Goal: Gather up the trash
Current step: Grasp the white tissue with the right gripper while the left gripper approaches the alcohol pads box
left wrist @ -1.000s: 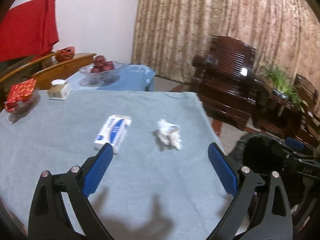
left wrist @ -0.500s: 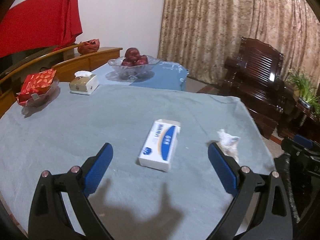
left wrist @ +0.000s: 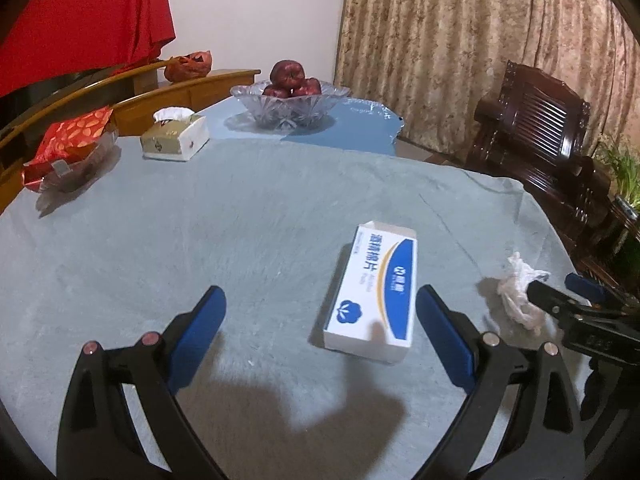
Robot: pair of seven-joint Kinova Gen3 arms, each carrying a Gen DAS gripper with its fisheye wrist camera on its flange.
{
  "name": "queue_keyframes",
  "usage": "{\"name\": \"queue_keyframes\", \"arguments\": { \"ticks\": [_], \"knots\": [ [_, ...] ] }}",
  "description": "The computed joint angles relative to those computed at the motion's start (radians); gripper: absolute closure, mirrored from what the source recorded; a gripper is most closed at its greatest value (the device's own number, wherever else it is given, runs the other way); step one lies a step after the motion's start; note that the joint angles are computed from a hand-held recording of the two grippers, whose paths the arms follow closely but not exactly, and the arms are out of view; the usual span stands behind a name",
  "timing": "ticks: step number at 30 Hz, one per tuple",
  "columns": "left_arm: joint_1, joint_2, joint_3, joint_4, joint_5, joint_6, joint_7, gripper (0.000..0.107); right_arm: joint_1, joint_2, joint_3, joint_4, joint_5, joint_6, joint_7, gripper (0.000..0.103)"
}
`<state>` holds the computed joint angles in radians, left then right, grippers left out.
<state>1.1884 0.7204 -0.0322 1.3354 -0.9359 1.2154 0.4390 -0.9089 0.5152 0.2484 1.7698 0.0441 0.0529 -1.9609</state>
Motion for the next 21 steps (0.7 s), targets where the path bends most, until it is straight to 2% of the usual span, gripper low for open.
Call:
{"name": "queue_keyframes", "arguments": {
  "ticks": [2, 5, 7, 9, 11, 13, 15, 18, 21],
  "knots": [
    [-0.005, -0.003, -0.001, 0.016, -0.002, -0.017, 0.011, 0.014, 0.026, 0.025, -0.029, -0.037, 0.002, 0.033, 0.006, 0.009],
    [-0.011, -0.002, -0.001, 0.026, -0.004, -0.032, 0.016, 0.014, 0.089, 0.054, -0.101, -0.098, 0.017, 0.107, 0.014, 0.017],
    [-0.015, -0.001, -0.002, 0.032, -0.007, -0.045, 0.02, 0.014, 0.13, 0.065, -0.151, -0.124, 0.029, 0.137, 0.018, 0.027],
    [-0.019, 0.002, -0.002, 0.03, -0.007, -0.053, 0.02, 0.014, 0.146, 0.068, -0.171, -0.132, 0.042, 0.151, 0.015, 0.033],
    [-0.023, 0.004, -0.004, 0.03, -0.007, -0.063, 0.018, 0.014, 0.153, 0.068, -0.185, -0.132, 0.056, 0.15, 0.012, 0.042],
    [-0.027, 0.006, -0.004, 0.027, -0.006, -0.073, 0.013, 0.014, 0.173, 0.064, -0.213, -0.127, 0.064, 0.144, 0.023, 0.06],
    [-0.031, 0.009, -0.006, 0.026, -0.005, -0.084, 0.005, 0.014, 0.206, 0.064, -0.256, -0.128, 0.061, 0.142, 0.042, 0.071],
    [-0.038, 0.015, -0.007, 0.019, 0.001, -0.104, -0.01, 0.014, 0.253, 0.057, -0.311, -0.112, 0.045, 0.126, 0.071, 0.079],
    [-0.045, 0.021, -0.01, 0.012, 0.014, -0.122, -0.025, 0.014, 0.261, 0.046, -0.319, -0.092, 0.031, 0.107, 0.086, 0.08]
  ]
}}
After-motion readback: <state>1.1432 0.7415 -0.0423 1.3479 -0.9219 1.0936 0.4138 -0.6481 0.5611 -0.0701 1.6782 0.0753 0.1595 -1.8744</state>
